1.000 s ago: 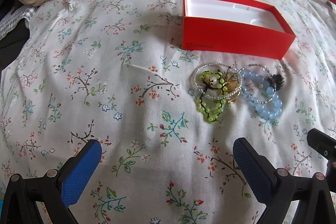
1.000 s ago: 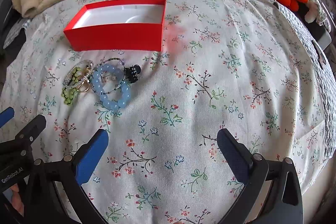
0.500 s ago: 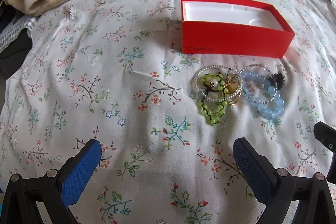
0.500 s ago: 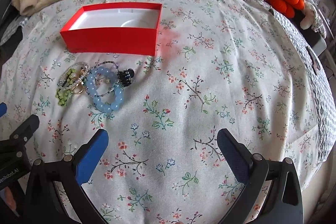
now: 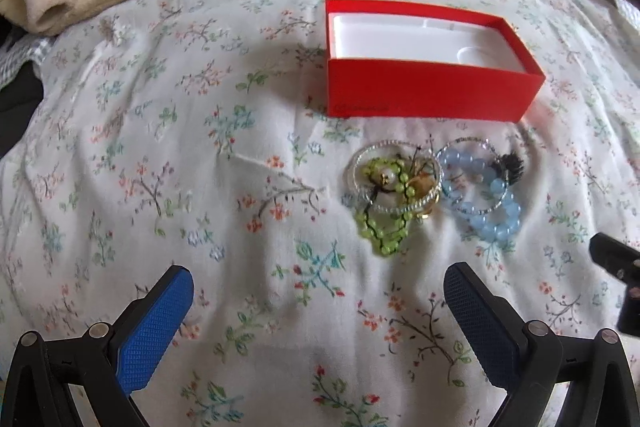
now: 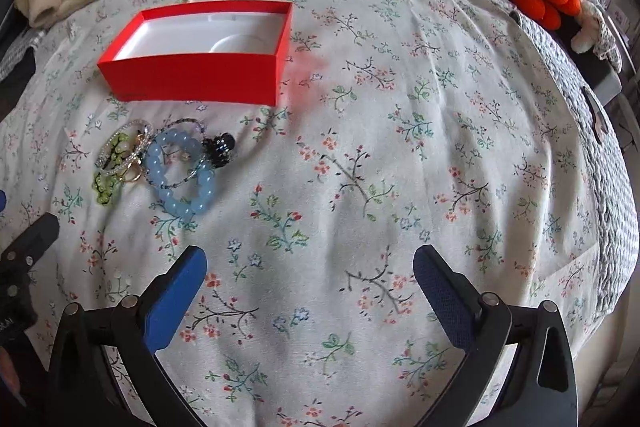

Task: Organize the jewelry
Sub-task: 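Grasp the clear crystal bracelet with the left gripper while the right gripper grasps the thin dark beaded bracelet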

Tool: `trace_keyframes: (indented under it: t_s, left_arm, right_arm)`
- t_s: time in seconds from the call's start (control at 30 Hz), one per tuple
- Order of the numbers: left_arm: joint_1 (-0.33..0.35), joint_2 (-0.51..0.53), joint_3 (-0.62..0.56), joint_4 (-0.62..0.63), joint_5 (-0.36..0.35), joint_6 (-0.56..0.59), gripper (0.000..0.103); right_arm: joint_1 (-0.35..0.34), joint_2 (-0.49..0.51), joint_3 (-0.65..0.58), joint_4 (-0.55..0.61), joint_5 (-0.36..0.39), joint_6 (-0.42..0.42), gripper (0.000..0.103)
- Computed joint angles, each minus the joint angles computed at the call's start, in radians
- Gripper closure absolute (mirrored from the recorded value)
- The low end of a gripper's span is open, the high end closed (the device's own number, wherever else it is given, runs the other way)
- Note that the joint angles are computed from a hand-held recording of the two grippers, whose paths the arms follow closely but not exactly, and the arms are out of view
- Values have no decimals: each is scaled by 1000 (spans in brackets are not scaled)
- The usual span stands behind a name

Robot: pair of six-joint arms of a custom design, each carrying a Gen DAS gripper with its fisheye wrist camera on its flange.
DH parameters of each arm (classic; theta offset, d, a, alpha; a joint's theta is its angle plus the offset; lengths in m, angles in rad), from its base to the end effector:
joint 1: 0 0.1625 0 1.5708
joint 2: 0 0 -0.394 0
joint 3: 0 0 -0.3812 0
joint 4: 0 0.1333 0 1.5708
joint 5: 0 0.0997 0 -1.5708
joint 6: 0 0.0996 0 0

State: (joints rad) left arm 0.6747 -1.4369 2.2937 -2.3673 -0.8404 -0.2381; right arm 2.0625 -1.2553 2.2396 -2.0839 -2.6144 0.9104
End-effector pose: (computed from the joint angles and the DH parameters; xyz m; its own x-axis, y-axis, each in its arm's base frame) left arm -0.1855 -0.4041 0.1848 -0.6055 0.4426 -0.6614 0.6551 0.7491 -0.0985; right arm 0.2302 -0.3297 0.1296 -0.4907 0.2625 0.8309 -0.0541 0.9425 -0.3297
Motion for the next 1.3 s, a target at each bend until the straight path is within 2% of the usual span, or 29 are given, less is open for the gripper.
trace_keyframes:
  t_s: [0.27, 0.43, 0.57, 0.67, 0.77, 0.83, 1.0, 1.07, 1.27, 1.3]
  left_arm:
    - [66, 46, -112, 124, -34, -26, 0]
    - [138, 89, -194, 161, -134, -10, 0]
    - [176, 126, -244, 171, -176, -7, 0]
    - [198, 151, -269, 154, -212, 10, 8]
    - [218, 183, -290, 127, -249, 42, 18]
    - [228, 202, -295, 99, -267, 65, 23]
    - [250, 273, -348, 80, -311, 94, 62]
    - [253, 295, -367, 90, -324, 113, 73]
    - [253, 338, -398, 120, -341, 153, 79]
    - [251, 343, -401, 124, -340, 156, 79]
  right_arm:
    - [-41, -45, -34, 6, 66, -48, 0]
    - [-63, -43, -68, 10, 109, -109, 0]
    - [-102, -54, -66, -70, 164, -201, 0]
    - [-138, -63, -55, -150, 219, -266, 1]
    - [-160, -47, -60, -200, 248, -315, 12]
    - [-170, -31, -66, -229, 255, -345, 23]
    - [-193, 38, -101, -322, 288, -431, 51]
    - [-199, 62, -118, -346, 300, -456, 57]
    - [-207, 108, -152, -386, 320, -504, 65]
    - [-212, 116, -157, -391, 323, -507, 69]
